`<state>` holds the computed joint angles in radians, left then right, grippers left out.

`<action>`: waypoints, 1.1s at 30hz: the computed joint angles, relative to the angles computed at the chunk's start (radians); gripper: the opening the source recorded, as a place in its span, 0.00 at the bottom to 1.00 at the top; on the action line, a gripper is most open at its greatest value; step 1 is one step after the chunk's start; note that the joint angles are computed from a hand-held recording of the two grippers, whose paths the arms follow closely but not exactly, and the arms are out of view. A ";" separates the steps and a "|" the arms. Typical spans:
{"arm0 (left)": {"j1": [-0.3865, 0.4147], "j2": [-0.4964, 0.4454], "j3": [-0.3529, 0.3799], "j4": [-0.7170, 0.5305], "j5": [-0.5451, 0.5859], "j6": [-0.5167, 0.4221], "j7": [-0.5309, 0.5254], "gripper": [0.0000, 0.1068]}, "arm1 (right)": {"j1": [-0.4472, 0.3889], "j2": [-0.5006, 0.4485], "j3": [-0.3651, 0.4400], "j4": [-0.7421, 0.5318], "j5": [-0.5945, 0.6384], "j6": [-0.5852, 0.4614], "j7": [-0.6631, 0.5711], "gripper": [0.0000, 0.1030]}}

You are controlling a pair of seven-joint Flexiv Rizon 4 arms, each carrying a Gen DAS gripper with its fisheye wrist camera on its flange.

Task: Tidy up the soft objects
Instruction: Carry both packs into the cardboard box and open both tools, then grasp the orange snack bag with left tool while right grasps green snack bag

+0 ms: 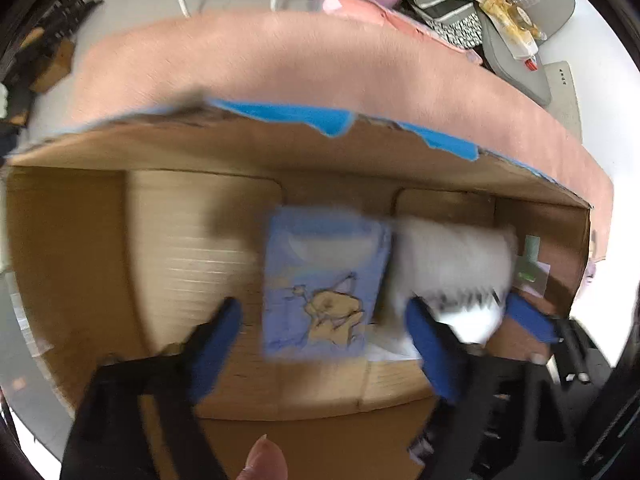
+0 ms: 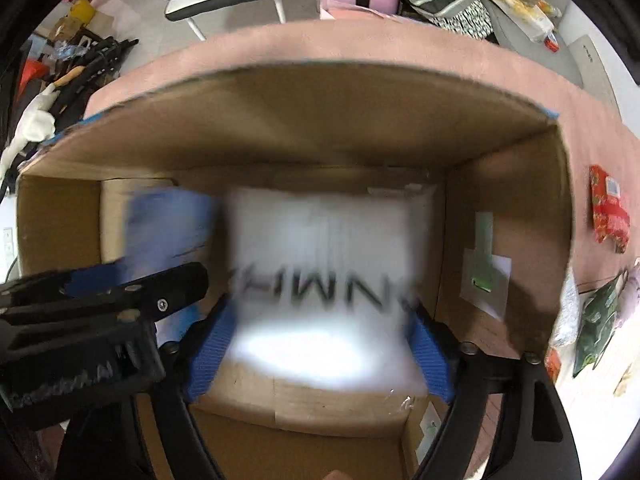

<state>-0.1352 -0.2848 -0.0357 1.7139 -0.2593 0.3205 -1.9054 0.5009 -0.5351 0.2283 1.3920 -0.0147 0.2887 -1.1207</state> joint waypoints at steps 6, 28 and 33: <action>-0.012 0.102 0.018 0.043 0.067 0.020 -0.035 0.94 | 0.015 0.054 0.004 0.013 -0.018 0.003 0.022 1.00; -0.076 0.463 -0.047 0.168 0.263 0.031 -0.186 0.96 | 0.002 0.506 0.062 0.357 -0.027 0.099 0.095 1.00; -0.075 0.495 -0.075 0.147 0.293 0.008 -0.228 0.96 | -0.002 0.559 0.066 0.376 0.031 0.105 0.064 1.00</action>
